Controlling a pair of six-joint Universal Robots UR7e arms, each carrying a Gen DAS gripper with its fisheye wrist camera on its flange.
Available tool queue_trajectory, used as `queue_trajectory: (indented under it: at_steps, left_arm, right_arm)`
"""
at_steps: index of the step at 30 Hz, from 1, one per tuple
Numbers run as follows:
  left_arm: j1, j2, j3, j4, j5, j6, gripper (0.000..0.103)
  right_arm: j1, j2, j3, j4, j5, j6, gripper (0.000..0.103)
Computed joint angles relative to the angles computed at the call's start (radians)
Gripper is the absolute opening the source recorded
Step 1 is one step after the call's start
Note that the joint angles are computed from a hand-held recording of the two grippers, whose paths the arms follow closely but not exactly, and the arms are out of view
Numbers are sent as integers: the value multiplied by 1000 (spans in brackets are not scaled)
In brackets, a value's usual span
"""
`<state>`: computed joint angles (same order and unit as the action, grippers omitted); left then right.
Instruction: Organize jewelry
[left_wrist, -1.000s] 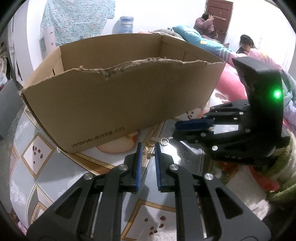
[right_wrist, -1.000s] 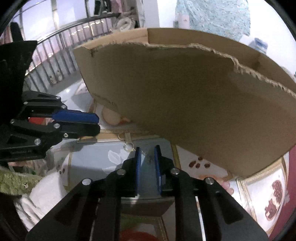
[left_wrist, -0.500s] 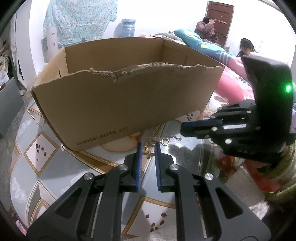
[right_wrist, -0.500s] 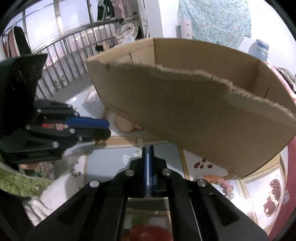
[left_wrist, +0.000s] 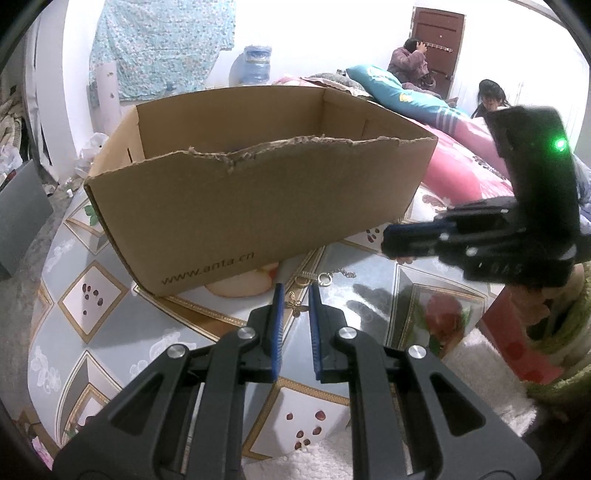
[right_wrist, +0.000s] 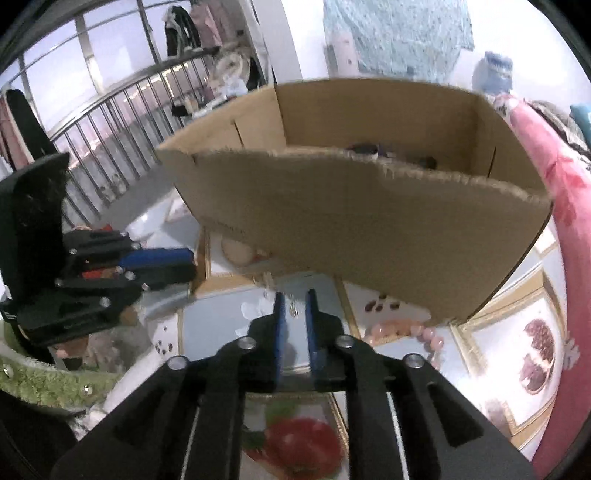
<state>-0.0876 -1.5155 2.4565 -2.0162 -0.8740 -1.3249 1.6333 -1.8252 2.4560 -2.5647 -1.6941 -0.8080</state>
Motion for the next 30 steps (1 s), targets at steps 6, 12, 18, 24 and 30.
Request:
queue_trajectory:
  at_steps: [6, 12, 18, 24, 30]
  left_arm:
    - [0, -21, 15, 2, -2, -15, 12]
    - [9, -42, 25, 7, -3, -23, 12]
    - [20, -51, 31, 0, 0, -20, 12]
    - [18, -59, 40, -6, -2, -23, 12]
    - [18, -64, 41, -2, -2, -24, 12]
  right_arm:
    - [55, 92, 10, -18, -135, 23, 14]
    - [47, 138, 20, -104, -111, 41, 5]
    - [46, 164, 12, -118, -95, 75, 5]
    - [36, 144, 10, -111, -98, 156, 7]
    - [47, 191, 20, -192, -86, 223, 7]
